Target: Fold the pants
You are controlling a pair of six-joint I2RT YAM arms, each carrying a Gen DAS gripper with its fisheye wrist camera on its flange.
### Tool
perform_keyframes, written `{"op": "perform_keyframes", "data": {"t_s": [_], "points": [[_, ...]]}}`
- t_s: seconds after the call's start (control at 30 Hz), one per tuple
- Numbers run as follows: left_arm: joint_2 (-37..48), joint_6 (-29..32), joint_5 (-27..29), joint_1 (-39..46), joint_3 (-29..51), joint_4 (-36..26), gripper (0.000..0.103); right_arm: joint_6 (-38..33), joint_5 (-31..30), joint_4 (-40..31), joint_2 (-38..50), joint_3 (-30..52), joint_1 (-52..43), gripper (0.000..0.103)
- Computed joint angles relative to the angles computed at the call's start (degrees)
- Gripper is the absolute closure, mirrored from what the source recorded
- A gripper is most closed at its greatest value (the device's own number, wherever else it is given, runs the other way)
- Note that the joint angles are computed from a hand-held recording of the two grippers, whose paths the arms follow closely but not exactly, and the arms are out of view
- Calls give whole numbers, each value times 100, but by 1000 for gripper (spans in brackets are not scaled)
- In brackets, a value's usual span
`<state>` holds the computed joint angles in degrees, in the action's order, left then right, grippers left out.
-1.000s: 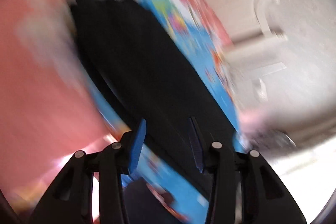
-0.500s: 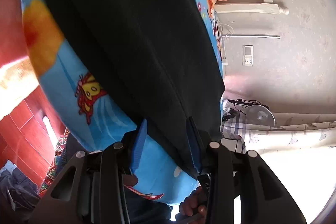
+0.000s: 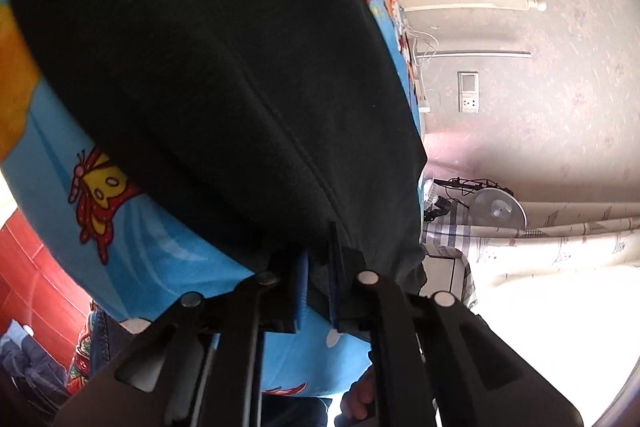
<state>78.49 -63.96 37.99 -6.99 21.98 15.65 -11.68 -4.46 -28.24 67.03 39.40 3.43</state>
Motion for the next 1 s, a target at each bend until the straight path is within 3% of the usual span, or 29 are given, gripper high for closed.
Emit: {"op": "perform_keyframes", "data": {"t_s": [0.33,0.53,0.63,0.67,0.83,0.93,1.0], "points": [[-1257,422,-402,-167,257,-1569,98,-184,-194,-363,-289,99,-207,14],[-716,393,-241,-120,-90,-874,95,-302,-1053,-716,-336,317,-747,14],[-821,344,-69,-129,-94,-760,73,-291,-455,-476,-295,170,-454,19],[-839,354,-88,-180,-40,-854,72,-285,-302,-423,-212,122,-388,21],[-370,56,-177,-651,-37,-315,73,-375,-293,-416,-52,89,-383,22],[-253,228,-625,-906,191,-735,95,-395,-206,-354,-106,19,-326,21],[-196,338,-657,-885,282,-994,95,-388,-133,-355,-149,0,-285,19]]}}
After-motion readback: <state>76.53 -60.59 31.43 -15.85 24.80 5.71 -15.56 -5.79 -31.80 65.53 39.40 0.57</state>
